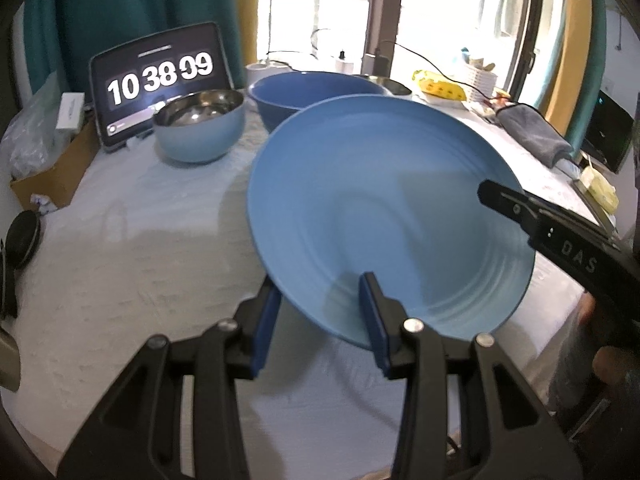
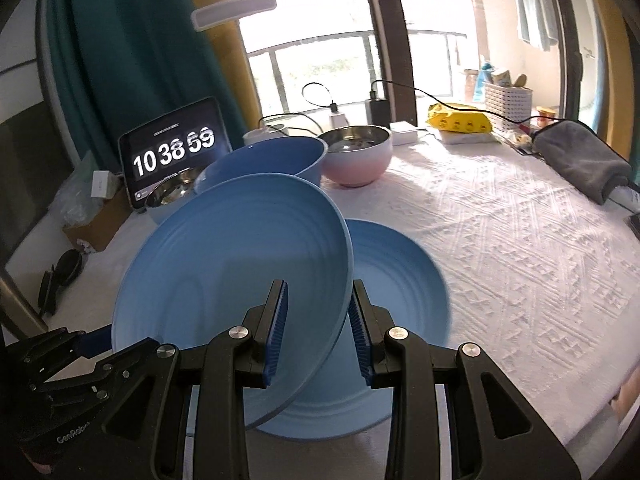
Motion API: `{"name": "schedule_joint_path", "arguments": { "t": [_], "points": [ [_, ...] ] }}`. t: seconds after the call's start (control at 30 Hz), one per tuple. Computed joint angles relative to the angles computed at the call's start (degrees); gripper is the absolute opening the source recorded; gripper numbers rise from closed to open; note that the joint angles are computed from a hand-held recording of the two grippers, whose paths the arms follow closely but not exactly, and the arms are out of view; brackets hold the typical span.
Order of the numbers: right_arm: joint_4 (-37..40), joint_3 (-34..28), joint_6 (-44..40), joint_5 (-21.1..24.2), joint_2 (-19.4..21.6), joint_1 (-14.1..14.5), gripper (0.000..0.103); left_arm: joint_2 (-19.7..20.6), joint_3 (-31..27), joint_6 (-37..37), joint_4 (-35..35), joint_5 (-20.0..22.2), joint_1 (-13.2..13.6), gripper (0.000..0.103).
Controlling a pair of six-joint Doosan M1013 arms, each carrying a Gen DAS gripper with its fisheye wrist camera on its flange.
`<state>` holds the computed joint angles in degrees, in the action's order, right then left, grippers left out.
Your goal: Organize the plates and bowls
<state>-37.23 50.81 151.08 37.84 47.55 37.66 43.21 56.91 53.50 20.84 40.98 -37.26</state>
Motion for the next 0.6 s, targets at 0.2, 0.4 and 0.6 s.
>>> {"name": "schedule_joint_path", "arguments": {
  "t": [0.2,0.4,0.6],
  "points": [
    [-1.9,2.5,3.5,-0.5,-1.2,-0.6,0.033,0.9,-1.6,2.5,-1.4,0.1,-0.6,0.042],
    [-3.0,4.5,6.5,-0.9,-2.1,-1.1,0.033,2.0,-3.5,4.2,-2.4,0.8,-1.1,0.042],
    [-3.8,6.0,8.4,-1.1,-2.6,-1.7,0.033,3.2,-5.4,6.3,-4.1,2.0,-1.3,0.042]
  ]
}}
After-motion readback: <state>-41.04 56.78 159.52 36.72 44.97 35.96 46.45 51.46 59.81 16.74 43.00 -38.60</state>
